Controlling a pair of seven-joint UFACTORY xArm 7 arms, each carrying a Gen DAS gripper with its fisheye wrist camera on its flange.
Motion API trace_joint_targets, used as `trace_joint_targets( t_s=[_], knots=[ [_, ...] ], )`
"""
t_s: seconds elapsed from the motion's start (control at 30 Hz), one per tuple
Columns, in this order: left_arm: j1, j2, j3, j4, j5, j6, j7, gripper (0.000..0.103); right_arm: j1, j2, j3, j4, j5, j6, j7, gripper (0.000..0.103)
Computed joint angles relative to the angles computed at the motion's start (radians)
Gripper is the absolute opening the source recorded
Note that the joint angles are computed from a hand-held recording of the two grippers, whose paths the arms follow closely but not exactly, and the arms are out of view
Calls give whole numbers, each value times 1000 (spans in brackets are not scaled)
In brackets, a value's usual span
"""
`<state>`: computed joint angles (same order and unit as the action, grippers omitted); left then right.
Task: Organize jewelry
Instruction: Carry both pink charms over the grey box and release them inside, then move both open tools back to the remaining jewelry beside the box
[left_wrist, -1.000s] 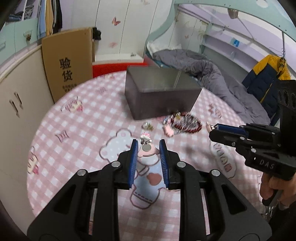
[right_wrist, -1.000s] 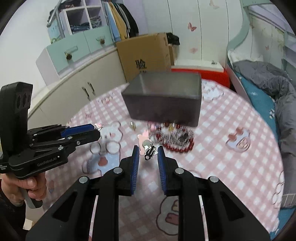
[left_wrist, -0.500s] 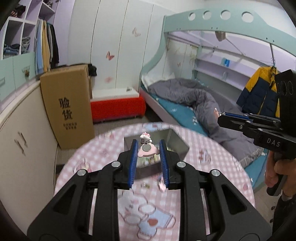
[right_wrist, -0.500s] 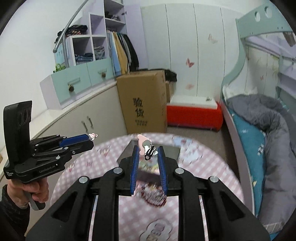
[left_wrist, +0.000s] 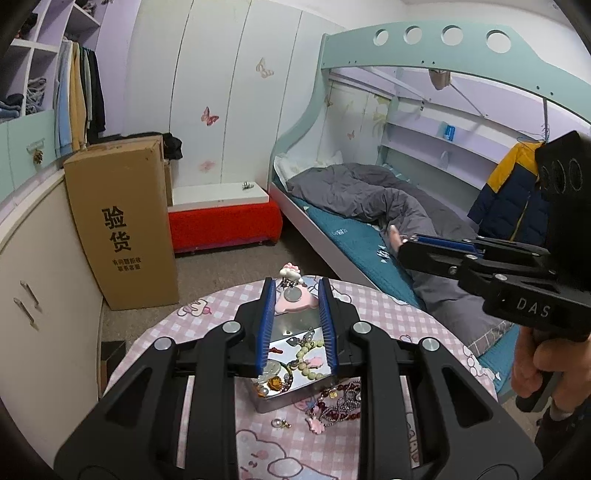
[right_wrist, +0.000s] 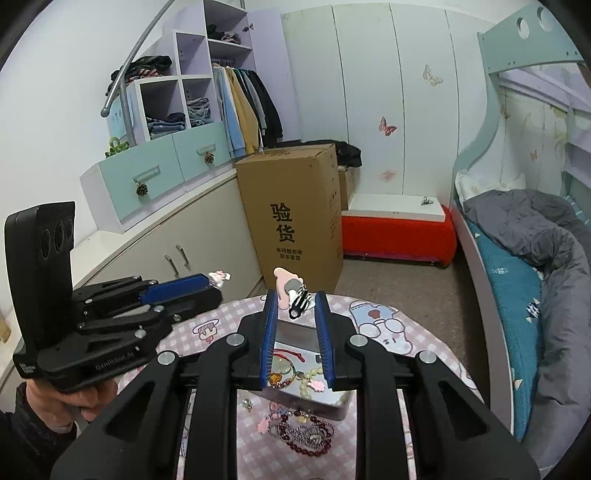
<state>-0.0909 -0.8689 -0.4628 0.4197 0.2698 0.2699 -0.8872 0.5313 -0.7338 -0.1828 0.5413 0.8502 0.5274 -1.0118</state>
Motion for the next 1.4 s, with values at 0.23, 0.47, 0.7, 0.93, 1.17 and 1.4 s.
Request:
trace_joint_targets(
  t_s=[0.23,0.47,0.7,0.93,1.17,1.4],
  knots=[
    [23,125,23,26,2,-67,26,24,-2,132,4,64,41,6,-6,20],
    [105,44,-41,-10,23,-39,-72,90,-69,160,23,55,123,-26,8,95],
    [95,-75,-56,-30,44,72,-135,92,-111,116,35,41,107,-40,62,95],
    [62,-168,-62,-28,67,168,-159,94,-91,64,29,32,77,-51,86,95],
    [28,-232,-72,-26,74,256,-172,96,-72,-4,21,5,21,-60,124,95],
    [-20,-277,-94,-33,87,348,-184,96,-53,-76,-1,-38,-47,-67,166,95]
  ],
)
